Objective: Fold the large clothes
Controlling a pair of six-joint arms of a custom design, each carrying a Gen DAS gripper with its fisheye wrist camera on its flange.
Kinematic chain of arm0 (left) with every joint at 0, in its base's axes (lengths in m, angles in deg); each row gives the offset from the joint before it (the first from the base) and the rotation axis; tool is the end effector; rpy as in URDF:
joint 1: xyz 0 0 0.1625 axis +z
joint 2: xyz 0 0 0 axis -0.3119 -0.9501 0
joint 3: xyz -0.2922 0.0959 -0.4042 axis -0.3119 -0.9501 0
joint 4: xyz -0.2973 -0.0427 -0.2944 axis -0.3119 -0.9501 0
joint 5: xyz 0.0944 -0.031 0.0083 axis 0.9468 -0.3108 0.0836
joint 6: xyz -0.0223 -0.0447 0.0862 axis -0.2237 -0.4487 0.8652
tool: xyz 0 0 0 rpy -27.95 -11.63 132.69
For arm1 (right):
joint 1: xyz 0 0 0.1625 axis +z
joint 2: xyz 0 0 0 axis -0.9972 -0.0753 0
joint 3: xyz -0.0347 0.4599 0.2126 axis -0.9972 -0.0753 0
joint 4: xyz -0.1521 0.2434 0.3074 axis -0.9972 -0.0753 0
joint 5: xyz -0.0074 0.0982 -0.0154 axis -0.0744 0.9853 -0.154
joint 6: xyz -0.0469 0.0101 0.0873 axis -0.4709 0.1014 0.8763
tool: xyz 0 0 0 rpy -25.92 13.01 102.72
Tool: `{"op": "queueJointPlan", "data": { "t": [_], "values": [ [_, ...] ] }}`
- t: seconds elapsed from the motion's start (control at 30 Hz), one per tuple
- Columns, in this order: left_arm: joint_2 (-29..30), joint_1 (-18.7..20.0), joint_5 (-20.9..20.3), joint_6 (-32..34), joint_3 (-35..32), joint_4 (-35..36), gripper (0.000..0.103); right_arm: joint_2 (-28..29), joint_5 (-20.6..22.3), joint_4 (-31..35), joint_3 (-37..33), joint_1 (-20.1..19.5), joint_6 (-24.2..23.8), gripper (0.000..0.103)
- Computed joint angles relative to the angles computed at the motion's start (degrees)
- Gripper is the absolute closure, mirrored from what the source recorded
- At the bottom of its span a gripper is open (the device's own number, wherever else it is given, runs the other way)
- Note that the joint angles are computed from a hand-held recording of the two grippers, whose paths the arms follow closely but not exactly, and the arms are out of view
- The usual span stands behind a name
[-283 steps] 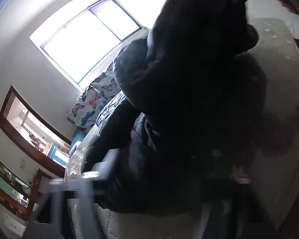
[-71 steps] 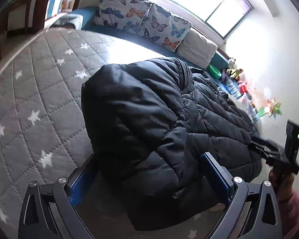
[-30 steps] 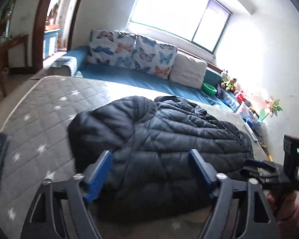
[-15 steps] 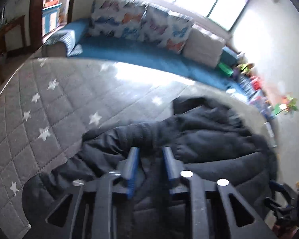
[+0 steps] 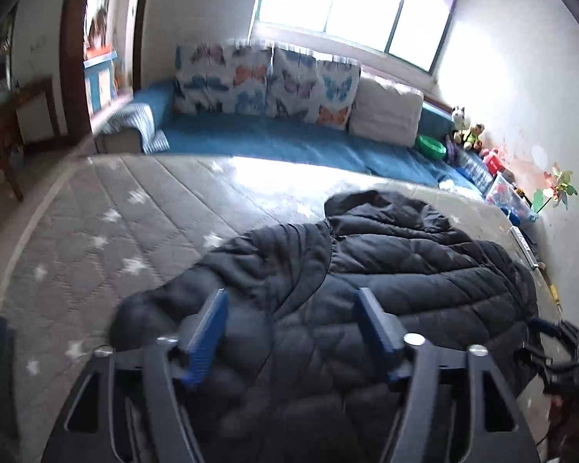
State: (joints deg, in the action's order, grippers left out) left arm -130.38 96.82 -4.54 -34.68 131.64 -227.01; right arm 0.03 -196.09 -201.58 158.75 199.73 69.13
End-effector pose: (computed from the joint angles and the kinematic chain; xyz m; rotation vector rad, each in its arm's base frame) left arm 0.0728 -0.5303 0.3557 0.5194 2.4631 -0.8806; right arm 0.2459 -0.3925 -0.0079 0.4431 -2.3049 0.8074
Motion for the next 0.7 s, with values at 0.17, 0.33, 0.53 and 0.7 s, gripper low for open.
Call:
{"op": "queueJointPlan", "data": {
  "t": [0.17, 0.33, 0.53, 0.7],
  "values": [
    [-7.9, 1.6, -2.0, -0.2, 3.8, 2.0, 0.015, 0.9, -2.7, -5.4, 0.5, 1.5, -3.0, 0.013],
    [-12.1, 6.8, -5.1, -2.0, 4.6, 6.4, 0.014, -0.2, -3.3, -7.7, 1.6, 1.1, -3.0, 0.013],
    [-9.7, 17.0, -19.8, -7.6, -1.0, 16.8, 0.014, -4.6, 2.5, -6.4, 6.0, -5.2, 4.7, 0.013],
    [-7.2, 20.4, -26.3, -8.3, -3.3, 19.8, 0.007, -7.5, 15.9, -4.2, 9.8, -14.0, 11.3, 0.013]
  ]
}}
